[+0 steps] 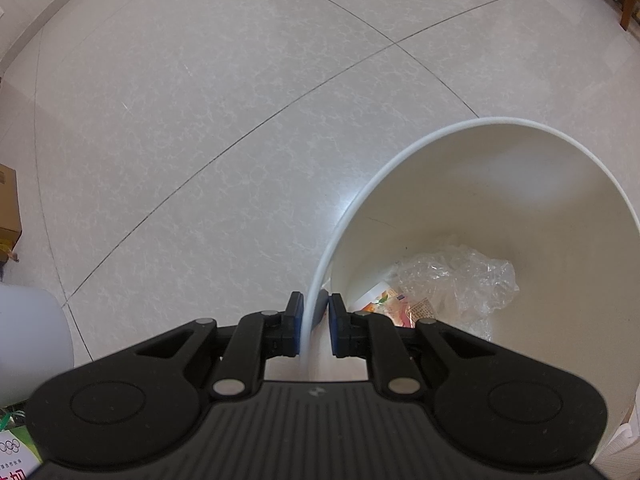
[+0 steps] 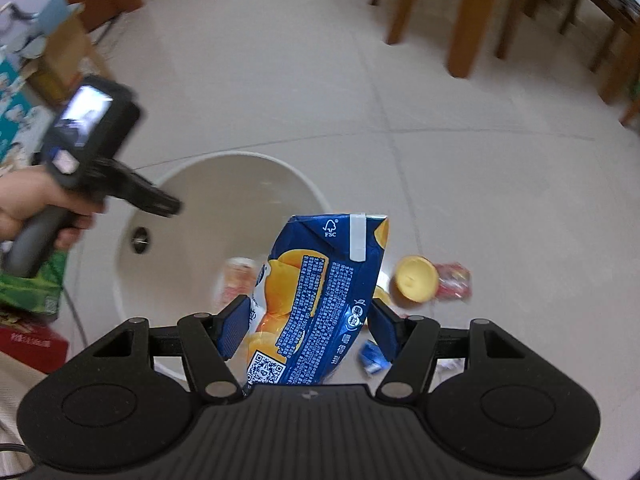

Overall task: Collect trash
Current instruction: 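Carry the blue carton over the bin and release it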

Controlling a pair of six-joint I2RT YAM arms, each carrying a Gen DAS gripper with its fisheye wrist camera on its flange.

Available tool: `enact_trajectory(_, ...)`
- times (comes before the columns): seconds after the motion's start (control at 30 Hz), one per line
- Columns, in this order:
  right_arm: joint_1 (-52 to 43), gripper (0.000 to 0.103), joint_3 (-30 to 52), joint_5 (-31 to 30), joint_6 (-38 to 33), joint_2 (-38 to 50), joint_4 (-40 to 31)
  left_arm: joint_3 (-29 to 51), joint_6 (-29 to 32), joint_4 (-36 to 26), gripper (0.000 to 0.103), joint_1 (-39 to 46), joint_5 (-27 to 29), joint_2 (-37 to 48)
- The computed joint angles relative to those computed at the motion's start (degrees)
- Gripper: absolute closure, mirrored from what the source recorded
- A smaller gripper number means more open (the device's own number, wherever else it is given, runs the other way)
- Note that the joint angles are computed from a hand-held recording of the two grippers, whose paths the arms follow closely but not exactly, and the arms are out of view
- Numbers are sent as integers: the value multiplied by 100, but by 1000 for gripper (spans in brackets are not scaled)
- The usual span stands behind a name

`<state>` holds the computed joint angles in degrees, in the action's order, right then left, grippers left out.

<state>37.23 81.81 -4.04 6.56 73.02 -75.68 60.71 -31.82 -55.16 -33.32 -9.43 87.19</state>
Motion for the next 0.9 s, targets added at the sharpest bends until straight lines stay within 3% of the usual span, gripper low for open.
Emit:
enact_trajectory(0.17,458,33,238,-187,89,246,124,-23,27,24,91,21,11,-16)
enact_trajectory(0.23,606,15,156,-73,126,136,271,-23,30,25,91,17,13,-12)
enact_trajectory(0.6,45,14,20,123,-3,-143,356,22,22,-4,91,31,19,9)
enact_trajectory(0.9,-946,14,-1184,-5,-73,-666,806,32,-5,-9,91,5,12,20)
